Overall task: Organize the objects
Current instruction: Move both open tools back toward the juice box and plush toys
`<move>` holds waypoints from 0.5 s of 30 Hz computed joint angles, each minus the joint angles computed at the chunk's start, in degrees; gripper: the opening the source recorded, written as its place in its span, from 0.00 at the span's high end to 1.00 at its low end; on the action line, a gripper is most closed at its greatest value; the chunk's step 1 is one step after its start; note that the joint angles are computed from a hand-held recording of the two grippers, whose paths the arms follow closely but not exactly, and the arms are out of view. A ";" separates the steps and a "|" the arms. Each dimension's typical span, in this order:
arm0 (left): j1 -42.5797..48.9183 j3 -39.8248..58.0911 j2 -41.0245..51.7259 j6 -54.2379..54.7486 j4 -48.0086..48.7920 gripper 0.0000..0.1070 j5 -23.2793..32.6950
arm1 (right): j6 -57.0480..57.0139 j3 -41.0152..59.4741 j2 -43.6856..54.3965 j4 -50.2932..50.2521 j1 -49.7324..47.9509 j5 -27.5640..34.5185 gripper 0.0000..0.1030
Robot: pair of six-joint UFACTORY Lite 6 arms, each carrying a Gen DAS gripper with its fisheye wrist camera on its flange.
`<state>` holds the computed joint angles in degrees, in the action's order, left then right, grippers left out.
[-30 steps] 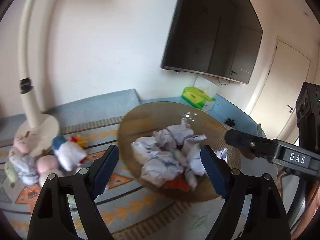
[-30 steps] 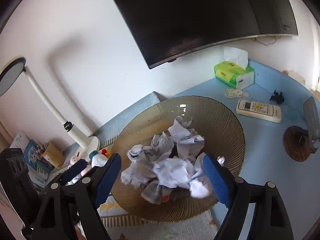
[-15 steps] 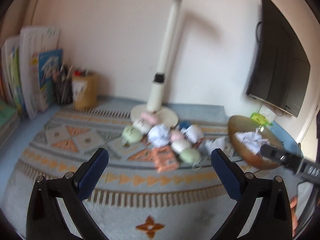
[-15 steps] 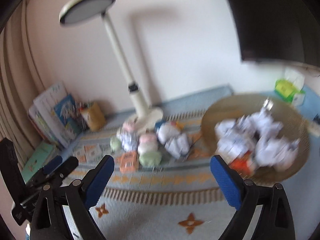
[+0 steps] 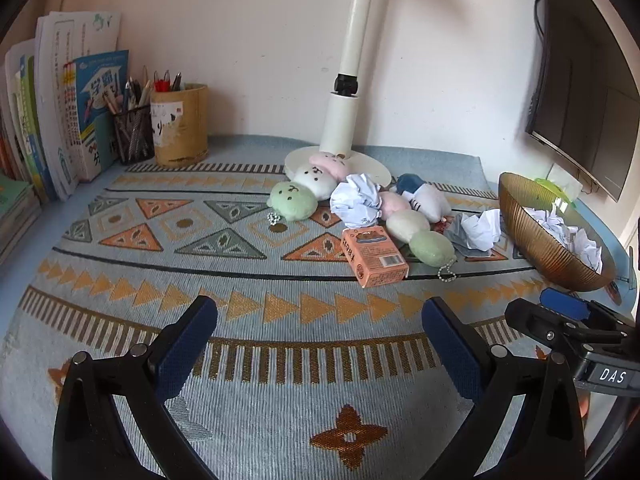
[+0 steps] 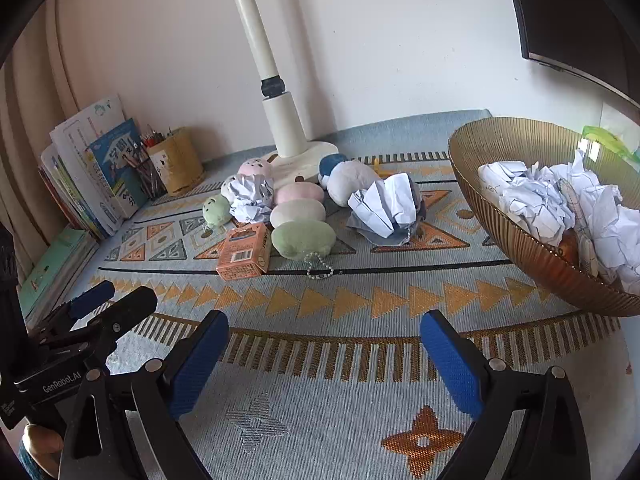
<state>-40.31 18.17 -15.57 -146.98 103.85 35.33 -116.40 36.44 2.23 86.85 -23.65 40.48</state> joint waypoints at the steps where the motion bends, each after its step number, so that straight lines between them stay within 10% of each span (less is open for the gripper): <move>1: 0.19 -0.10 -0.07 -0.30 0.22 0.04 -0.16 | -0.27 -0.14 -0.11 0.33 0.19 -0.55 0.06; 15: 2.38 0.51 -0.12 -0.16 3.30 0.04 -4.46 | 4.45 2.74 2.47 -4.35 0.92 0.09 0.02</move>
<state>-37.94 18.67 -15.69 -147.13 107.15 30.88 -111.95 39.17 4.70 82.49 -22.73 40.57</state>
